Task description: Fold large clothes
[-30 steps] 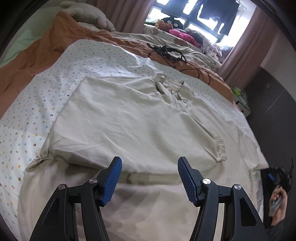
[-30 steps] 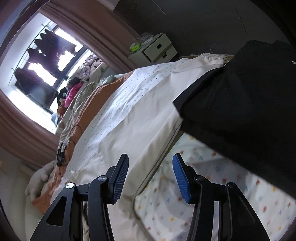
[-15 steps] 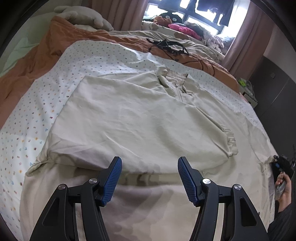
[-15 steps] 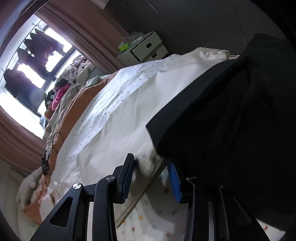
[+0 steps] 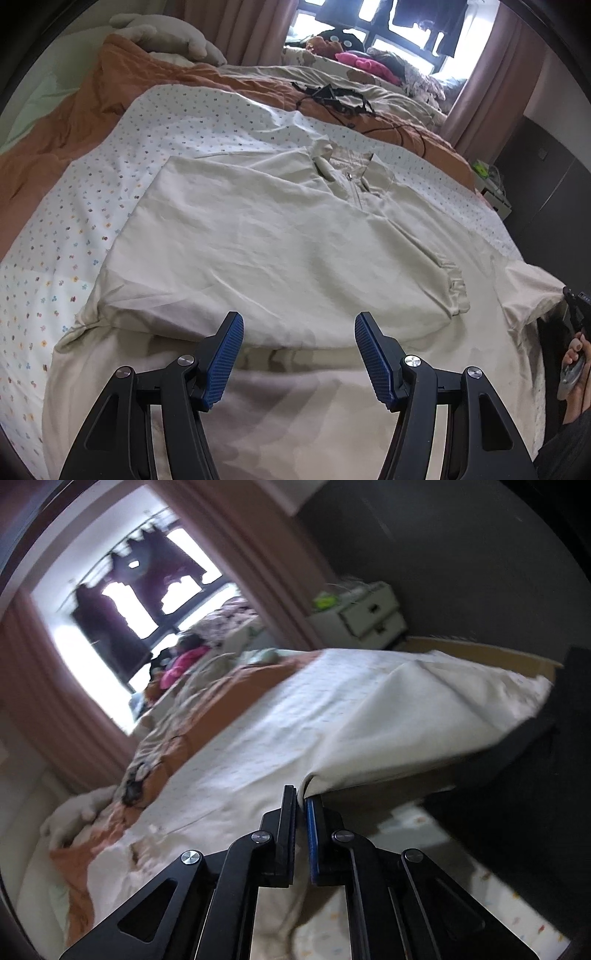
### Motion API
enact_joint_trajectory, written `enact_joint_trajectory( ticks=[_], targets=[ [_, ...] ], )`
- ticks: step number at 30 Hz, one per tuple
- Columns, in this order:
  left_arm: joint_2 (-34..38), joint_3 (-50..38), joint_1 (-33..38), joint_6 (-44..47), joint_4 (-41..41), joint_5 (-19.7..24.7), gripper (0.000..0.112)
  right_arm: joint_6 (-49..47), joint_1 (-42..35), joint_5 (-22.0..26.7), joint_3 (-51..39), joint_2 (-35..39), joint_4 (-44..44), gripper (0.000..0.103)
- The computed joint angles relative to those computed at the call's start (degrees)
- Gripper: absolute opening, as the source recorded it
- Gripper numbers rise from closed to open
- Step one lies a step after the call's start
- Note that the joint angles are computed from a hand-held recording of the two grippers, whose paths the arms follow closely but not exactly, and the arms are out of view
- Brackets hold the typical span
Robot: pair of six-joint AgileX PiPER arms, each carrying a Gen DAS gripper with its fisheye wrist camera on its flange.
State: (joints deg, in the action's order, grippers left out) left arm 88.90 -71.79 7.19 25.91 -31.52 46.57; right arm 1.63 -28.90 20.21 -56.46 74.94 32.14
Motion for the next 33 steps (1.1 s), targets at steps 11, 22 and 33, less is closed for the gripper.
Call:
enact_joint_trajectory(
  ticks=[11, 22, 33],
  targets=[
    [-0.43, -1.22, 1.99, 0.9, -3.26, 2.3, 0.064, 10.6, 21.14, 8.75, -10.46, 7.22, -12.32, 0.007],
    [-0.62, -1.99, 5.28, 2.57, -6.81, 5.02, 0.064, 19.44, 22.53, 16.13, -8.33, 5.34, -13.23, 0.058],
    [0.26, -1.73, 4.21, 0.43, -4.2, 3.51, 0.064, 16.52, 1.72, 10.85, 4.77, -0.72, -2.22, 0.058]
  ],
)
